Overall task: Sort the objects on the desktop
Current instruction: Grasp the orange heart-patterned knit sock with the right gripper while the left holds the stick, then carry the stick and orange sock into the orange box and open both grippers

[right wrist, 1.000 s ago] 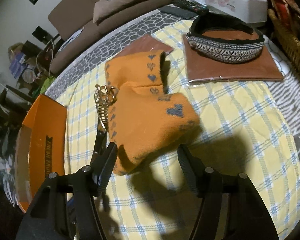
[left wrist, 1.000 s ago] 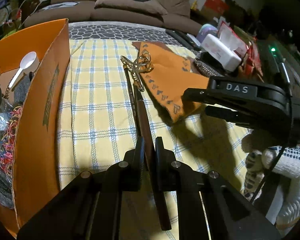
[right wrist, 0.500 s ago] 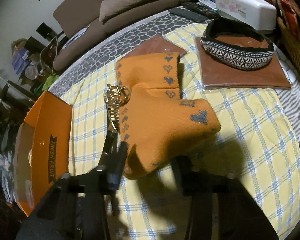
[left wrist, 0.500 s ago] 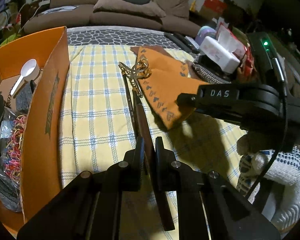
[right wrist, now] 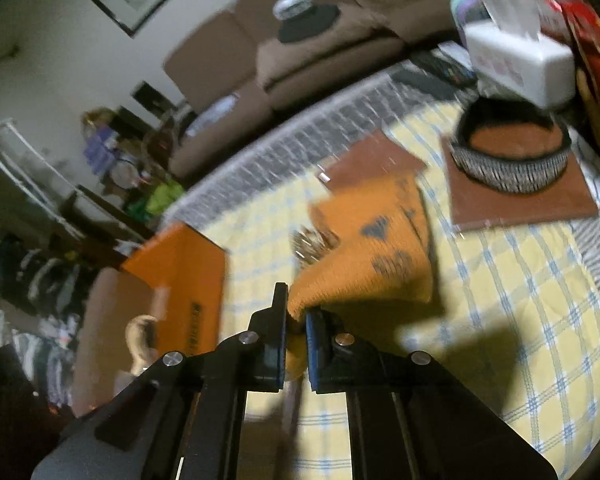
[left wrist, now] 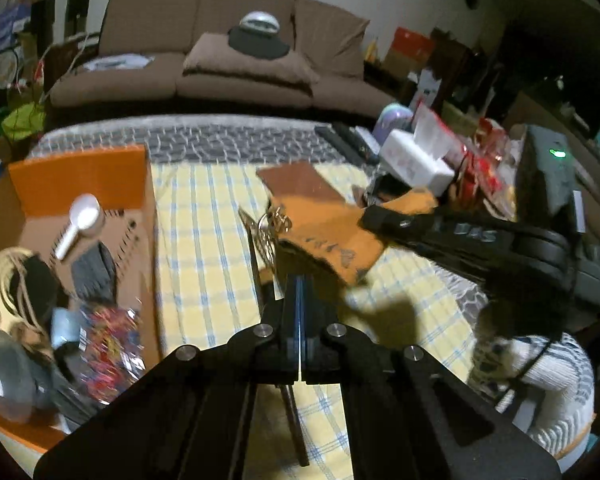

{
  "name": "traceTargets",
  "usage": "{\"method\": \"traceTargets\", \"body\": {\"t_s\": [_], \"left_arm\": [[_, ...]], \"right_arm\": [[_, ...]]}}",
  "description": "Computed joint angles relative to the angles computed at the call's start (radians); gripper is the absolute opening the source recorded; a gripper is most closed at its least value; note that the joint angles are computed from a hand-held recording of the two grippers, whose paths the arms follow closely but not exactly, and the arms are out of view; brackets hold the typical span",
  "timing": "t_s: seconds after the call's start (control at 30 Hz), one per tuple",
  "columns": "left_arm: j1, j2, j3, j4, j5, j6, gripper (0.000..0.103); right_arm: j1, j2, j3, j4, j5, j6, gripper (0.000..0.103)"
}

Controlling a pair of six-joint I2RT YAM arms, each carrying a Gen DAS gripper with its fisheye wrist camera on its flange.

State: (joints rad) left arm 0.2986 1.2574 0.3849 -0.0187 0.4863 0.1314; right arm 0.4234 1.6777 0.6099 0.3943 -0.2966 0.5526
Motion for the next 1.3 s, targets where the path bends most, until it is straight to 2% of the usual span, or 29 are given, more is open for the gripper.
{"method": "traceTargets", "body": {"t_s": [0.07, 0.13, 0.2, 0.27, 0.33, 0.43, 0.6, 0.63, 0.7, 0.8, 0.83, 0.97, 1.17, 1.3], "left_arm": [[-0.014, 0.010, 0.025, -0.041, -0.021, 0.017, 0.000], [-0.042, 0.041, 0.014, -0.021, -0.064, 0.008, 0.003], [-0.069, 0.096, -0.014, 0.041, -0.106, -0.004, 0.012], [-0.106, 0.183, -0.043, 0.124, -0.141, -0.023, 0.029], [-0.166, 0.279, -0.063, 0.222, -0.203, -0.046, 0.033], [-0.245, 0.449, -0.060, 0.353, -0.289, -0.071, 0.033], [-0.297, 0.624, -0.017, 0.420, -0.363, -0.077, 0.032], [-0.305, 0.632, -0.031, 0.458, -0.373, -0.072, 0.030], [-0.312, 0.635, -0.041, 0.480, -0.383, -0.055, 0.018], [-0.286, 0.610, -0.051, 0.462, -0.340, -0.043, 0.014], [-0.274, 0.591, -0.063, 0.466, -0.329, -0.036, 0.010], [-0.205, 0.459, -0.071, 0.374, -0.240, -0.014, 0.010], [-0.066, 0.150, -0.047, 0.104, -0.085, 0.044, 0.010], [0.083, -0.014, 0.012, -0.093, 0.021, 0.117, 0.010]], "right_arm": [[0.004, -0.077, -0.026, 0.004, -0.006, 0.005, 0.007], [0.009, -0.144, -0.043, 0.001, -0.003, 0.007, 0.007], [0.011, -0.199, -0.051, -0.013, -0.002, 0.011, 0.007], [0.013, -0.234, -0.058, -0.021, 0.000, 0.013, 0.007], [0.013, -0.261, -0.062, -0.033, -0.002, 0.009, 0.007], [0.012, -0.293, -0.065, -0.048, -0.007, 0.000, 0.007], [-0.016, -0.328, -0.081, -0.048, -0.028, -0.001, 0.007], [-0.022, -0.332, -0.082, -0.048, -0.034, 0.000, 0.007], [-0.028, -0.341, -0.084, -0.049, -0.034, 0.003, 0.007], [-0.024, -0.351, -0.081, -0.062, -0.025, 0.002, 0.007], [-0.022, -0.356, -0.082, -0.064, -0.022, 0.002, 0.007], [0.001, -0.377, -0.074, -0.083, -0.006, 0.002, 0.007], [0.067, -0.436, -0.053, -0.122, 0.034, 0.000, 0.007], [0.139, -0.485, -0.029, -0.146, 0.076, 0.000, 0.007]]}}
